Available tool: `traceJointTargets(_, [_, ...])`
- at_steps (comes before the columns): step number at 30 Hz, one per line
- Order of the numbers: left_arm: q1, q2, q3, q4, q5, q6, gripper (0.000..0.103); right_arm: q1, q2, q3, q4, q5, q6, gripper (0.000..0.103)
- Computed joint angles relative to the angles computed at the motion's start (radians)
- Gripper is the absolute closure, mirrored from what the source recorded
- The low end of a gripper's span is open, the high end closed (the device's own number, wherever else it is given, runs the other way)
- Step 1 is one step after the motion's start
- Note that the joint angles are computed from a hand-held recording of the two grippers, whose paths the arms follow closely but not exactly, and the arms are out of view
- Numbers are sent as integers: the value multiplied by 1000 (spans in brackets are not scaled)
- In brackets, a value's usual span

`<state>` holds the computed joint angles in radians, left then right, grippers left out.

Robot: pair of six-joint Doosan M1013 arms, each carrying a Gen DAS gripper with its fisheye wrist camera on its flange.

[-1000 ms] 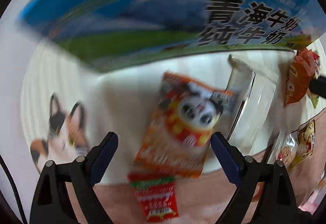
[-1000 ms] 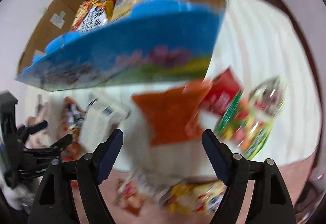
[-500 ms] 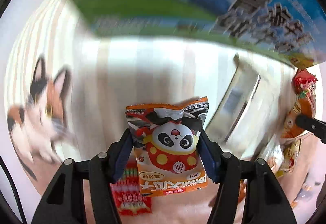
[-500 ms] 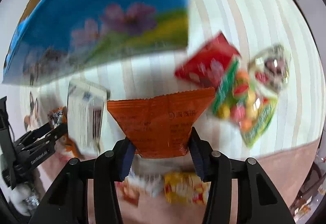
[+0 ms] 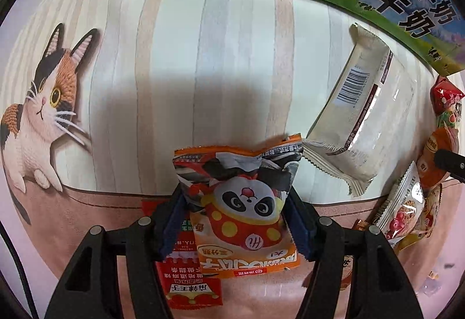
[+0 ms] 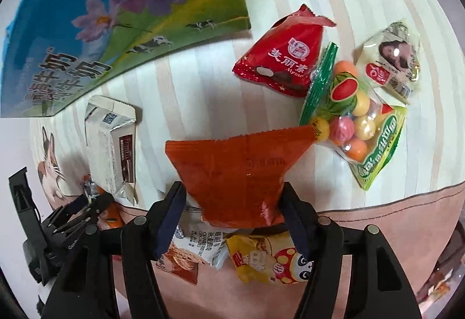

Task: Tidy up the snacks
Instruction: 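Lift both packets and carry them over the cardboard box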

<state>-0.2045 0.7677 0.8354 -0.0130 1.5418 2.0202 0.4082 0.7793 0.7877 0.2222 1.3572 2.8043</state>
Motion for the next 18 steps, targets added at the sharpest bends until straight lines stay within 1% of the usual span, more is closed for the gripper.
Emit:
traceJointTargets(2, [-3,0,5,1,-1,-5,38,10,-17,23,-12,-21,20,32])
traceJointTargets(3, [7,4,-12,3,8,1,38,14,-17,22,-19,-24,31,32])
traceJointTargets(4, [4,-4,14,3,-12,-6,38,13,-19,24,-25,-25,40,32])
traceJointTargets(5, [4,-5,16,1,-17,-10,38,14,-19,25,-31,-25,51,32])
traceJointTargets(7, [3,0,12,1,-17,-17,38,24,-40,68,-48,-46,79,32])
traceJointTargets(8, [4,0,9,-4,-14,-23,38,27,-37,66,-53,-41,89,32])
traceJointTargets(10, [9,8,-3,-10,-10,-25,39,35,-24,49,-67,-27,111,44])
traceJointTargets(11, [13,11,-5,-12,-10,-23,39,36,-24,50,-71,-29,113,47])
traceJointTargets(14, [11,12,-7,-12,-3,-27,39,43,-19,46,-86,-29,123,49])
traceJointTargets(18, [8,10,-8,-11,5,-29,39,47,6,3,-92,3,111,49])
